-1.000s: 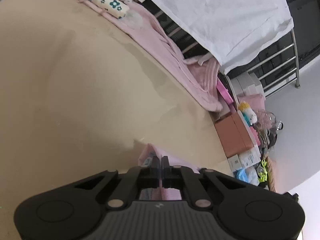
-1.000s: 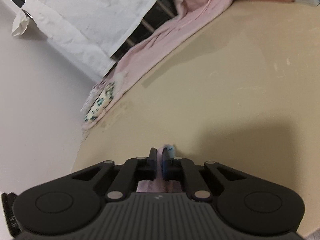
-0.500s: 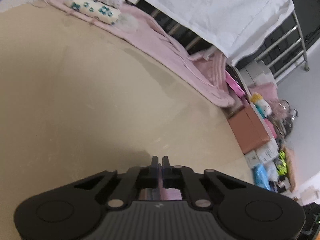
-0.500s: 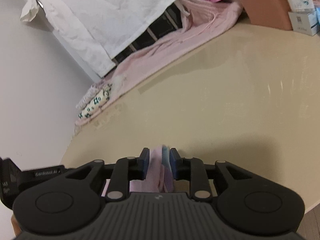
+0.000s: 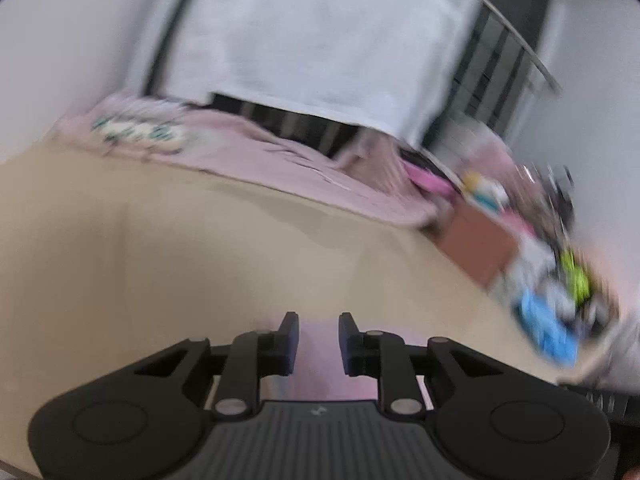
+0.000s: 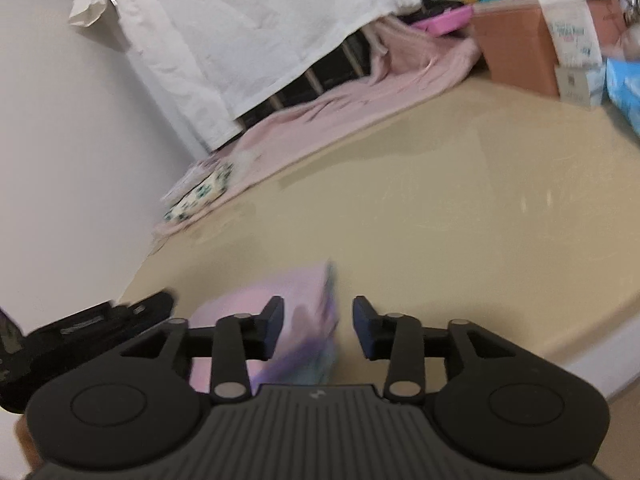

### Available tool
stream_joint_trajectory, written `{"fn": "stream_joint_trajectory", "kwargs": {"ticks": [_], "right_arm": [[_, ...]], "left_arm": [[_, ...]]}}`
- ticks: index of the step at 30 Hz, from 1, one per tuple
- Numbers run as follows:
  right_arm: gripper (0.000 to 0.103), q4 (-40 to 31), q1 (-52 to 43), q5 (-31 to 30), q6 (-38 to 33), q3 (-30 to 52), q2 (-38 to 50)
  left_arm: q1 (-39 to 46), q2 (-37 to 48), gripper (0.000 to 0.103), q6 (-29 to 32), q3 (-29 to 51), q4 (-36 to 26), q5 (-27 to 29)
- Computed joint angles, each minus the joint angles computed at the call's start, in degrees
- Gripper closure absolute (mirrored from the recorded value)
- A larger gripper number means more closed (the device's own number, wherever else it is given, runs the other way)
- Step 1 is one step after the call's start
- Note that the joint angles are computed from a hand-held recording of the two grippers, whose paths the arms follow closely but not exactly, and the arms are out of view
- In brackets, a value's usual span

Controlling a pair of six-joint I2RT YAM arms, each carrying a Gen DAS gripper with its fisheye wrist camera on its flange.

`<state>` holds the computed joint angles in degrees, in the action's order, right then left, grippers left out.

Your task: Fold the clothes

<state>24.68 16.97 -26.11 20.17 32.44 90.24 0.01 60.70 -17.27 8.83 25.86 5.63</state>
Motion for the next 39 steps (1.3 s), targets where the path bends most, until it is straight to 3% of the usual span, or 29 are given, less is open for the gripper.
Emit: {"fn": "stream_joint_trajectory", "kwargs": {"ticks": [1,4,9,13,15,18,20,23,25,27,28,29,31,33,34,35,37,39], "right_arm": [[0.053,1.2,1.1,1.5,0.8,-1.2,-0.2],[0.053,6.3,4.7,6.8,3.7,-4.4,0.2],[0.070,10.9,6.5,7.1,9.1,-5.0,3.0],[0.098,13.6,3.5,1.5,16.2,-4.8,5.9],[0.098,14.3,1.6,-2.3,19.8,-4.2,7.5],[0.085,9.9,1.9,-0.5,16.0,-3.5,5.9],[0.052,9.9,3.6,5.6,12.8,-5.9,1.8],[0.052,13.5,5.4,11.8,8.2,-8.3,-0.8],[0.052,16.1,5.1,10.1,8.3,-7.2,1.5],[0.064,13.3,4.7,7.8,8.6,-4.2,4.0],[0.082,11.3,4.5,6.6,8.7,-2.4,5.2],[0.087,9.1,4.2,5.5,8.7,-0.6,6.5],[0.088,5.5,4.0,4.4,8.2,2.0,7.8],[0.086,3.8,4.3,6.0,6.5,1.7,5.4],[0.080,2.7,4.3,6.1,5.1,2.2,4.8],[0.064,1.3,4.2,5.9,3.4,3.2,4.5],[0.043,-1.3,3.9,5.3,-0.1,5.3,4.1],[0.043,-6.4,4.1,3.5,-4.3,10.4,7.0]], "left_arm": [[-2.0,0.9,0.084,0.6,-0.6,1.3,-1.5],[-5.0,4.1,0.085,-0.5,-1.1,3.5,-3.9],[-4.5,4.9,0.085,-1.0,-2.0,4.9,-2.8],[-4.5,6.5,0.084,-1.1,-1.7,5.8,-2.8],[-4.6,7.1,0.083,-1.1,-1.5,6.1,-3.0],[-4.0,6.7,0.081,-1.2,-1.4,5.6,-2.5],[-2.9,6.6,0.080,-1.2,-1.3,5.3,-1.2],[-1.5,6.5,0.079,-1.5,-1.3,5.0,0.6],[-0.9,5.5,0.079,-1.9,-1.2,4.0,1.1],[0.7,2.7,0.079,-2.3,-0.9,0.9,2.5],[1.8,1.1,0.078,-2.4,-0.8,-0.9,3.4],[3.3,-0.7,0.075,-2.4,-0.7,-3.0,4.6],[6.9,-3.7,0.073,-1.4,0.0,-7.6,7.8],[10.9,-5.5,0.072,0.2,1.2,-12.4,11.7],[12.6,-5.0,0.071,1.0,2.6,-15.0,14.0],[14.0,-4.1,0.067,1.4,4.2,-17.4,16.0],[14.9,-2.2,0.058,1.5,6.9,-20.8,16.7],[13.8,0.1,0.055,1.9,9.5,-22.8,15.0]]}}
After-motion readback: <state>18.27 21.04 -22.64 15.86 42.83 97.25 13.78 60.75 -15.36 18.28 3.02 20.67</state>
